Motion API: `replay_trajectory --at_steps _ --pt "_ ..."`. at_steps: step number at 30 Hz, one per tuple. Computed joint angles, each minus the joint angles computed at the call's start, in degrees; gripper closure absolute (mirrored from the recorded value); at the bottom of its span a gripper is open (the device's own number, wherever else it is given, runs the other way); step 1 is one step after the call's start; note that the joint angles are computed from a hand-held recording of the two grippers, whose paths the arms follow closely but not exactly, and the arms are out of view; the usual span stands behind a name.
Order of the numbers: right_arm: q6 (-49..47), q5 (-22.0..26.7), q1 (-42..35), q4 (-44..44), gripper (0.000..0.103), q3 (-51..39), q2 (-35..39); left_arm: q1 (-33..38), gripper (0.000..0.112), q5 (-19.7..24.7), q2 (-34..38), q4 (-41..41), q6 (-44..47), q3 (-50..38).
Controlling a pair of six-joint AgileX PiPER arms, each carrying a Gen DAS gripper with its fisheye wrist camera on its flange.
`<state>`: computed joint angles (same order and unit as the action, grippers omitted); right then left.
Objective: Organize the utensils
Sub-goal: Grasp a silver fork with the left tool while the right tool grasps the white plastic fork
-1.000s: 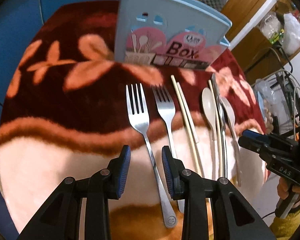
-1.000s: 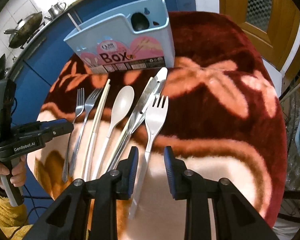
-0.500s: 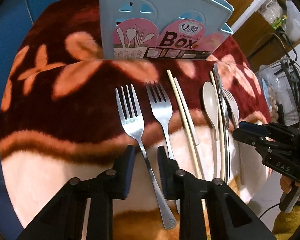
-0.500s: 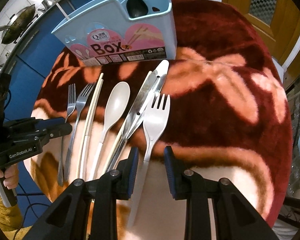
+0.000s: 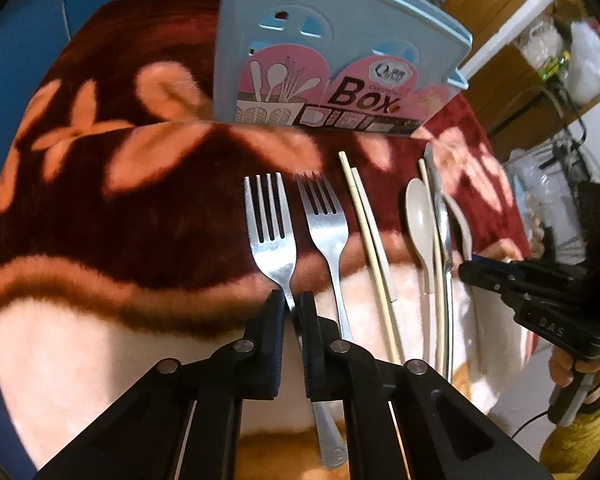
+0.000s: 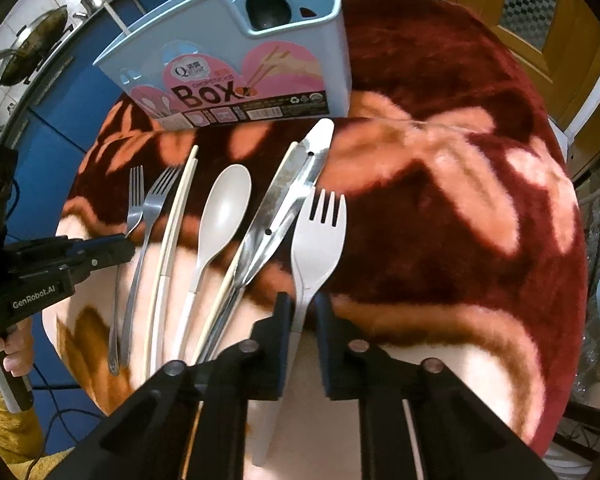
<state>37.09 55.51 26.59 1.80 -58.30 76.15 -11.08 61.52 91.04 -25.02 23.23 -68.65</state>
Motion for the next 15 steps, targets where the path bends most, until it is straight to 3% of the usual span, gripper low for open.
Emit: replay_trajectory --at_steps 8,15 --pt "2.90 -6.11 1.92 -1.47 0.094 5.00 -6.21 3.05 0.106 -7.42 -8.35 -7.66 9.50 9.56" --pt "19.88 -13.18 10.77 -15.49 0.095 10.59 -13.37 5.79 0.107 -12.52 -16.78 -16.53 19.98 16.26"
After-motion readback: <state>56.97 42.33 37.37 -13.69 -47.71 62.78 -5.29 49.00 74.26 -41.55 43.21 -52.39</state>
